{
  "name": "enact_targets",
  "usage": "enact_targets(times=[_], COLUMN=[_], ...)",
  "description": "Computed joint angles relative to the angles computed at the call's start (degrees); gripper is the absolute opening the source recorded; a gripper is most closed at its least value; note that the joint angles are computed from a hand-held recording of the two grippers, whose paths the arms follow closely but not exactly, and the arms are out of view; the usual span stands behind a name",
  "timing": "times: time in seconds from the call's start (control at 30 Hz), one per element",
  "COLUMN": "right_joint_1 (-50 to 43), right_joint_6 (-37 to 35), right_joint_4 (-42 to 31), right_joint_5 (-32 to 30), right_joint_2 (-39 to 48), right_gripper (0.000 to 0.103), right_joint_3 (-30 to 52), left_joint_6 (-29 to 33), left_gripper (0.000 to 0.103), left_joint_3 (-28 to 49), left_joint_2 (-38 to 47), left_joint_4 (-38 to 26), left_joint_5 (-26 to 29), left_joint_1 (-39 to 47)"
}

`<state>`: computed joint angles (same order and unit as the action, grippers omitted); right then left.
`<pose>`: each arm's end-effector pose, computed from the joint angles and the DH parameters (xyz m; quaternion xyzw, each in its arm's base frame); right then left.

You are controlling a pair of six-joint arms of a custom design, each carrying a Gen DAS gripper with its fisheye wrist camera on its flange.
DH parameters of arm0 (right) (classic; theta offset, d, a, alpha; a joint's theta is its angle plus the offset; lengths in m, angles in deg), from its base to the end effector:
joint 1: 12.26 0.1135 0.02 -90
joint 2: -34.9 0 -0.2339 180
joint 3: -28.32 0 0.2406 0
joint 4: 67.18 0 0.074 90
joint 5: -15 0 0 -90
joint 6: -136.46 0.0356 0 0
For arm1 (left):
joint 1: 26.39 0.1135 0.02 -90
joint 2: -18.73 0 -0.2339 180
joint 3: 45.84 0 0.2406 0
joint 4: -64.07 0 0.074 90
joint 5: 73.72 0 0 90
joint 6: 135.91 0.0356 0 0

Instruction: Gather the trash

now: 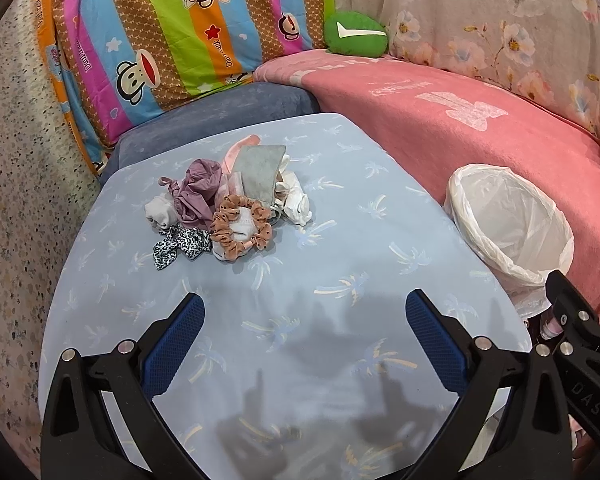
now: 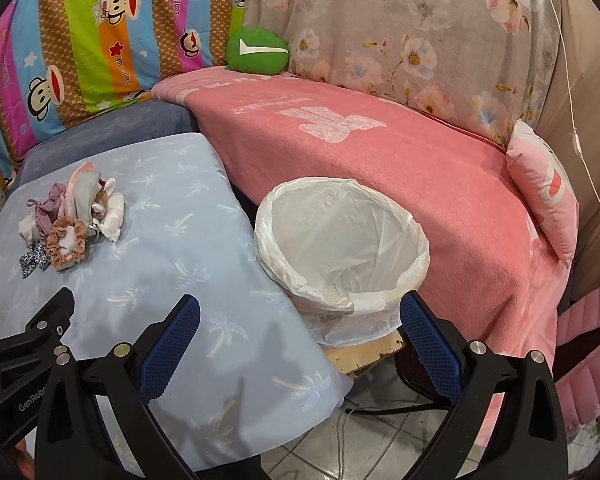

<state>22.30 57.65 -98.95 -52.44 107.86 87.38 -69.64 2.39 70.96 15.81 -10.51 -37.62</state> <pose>0.2216 0.1361 0.2029 -0.1117 0.9043 -0.0231 0.4113 0.1811 -0.0196 0.1980 -0.1747 0.9069 0.1146 0.3659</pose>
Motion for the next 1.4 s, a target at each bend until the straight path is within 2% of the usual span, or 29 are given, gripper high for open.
enact_targets(times=[1.4], right_joint_1=[0.15], right_joint_6=[1.21], right_joint_4=[0.16], right_joint_5=[-0.62], right_joint_2=[-0.2], right_gripper=[0.098], right_joint_3=[0.58], left_joint_6=[2.47], left_gripper=[0.096], left_joint_3=[0.24], left_joint_2=[-1.31], left_joint_4=[-0.02], left_joint_5=[2.94], left_joint_1=[2.98])
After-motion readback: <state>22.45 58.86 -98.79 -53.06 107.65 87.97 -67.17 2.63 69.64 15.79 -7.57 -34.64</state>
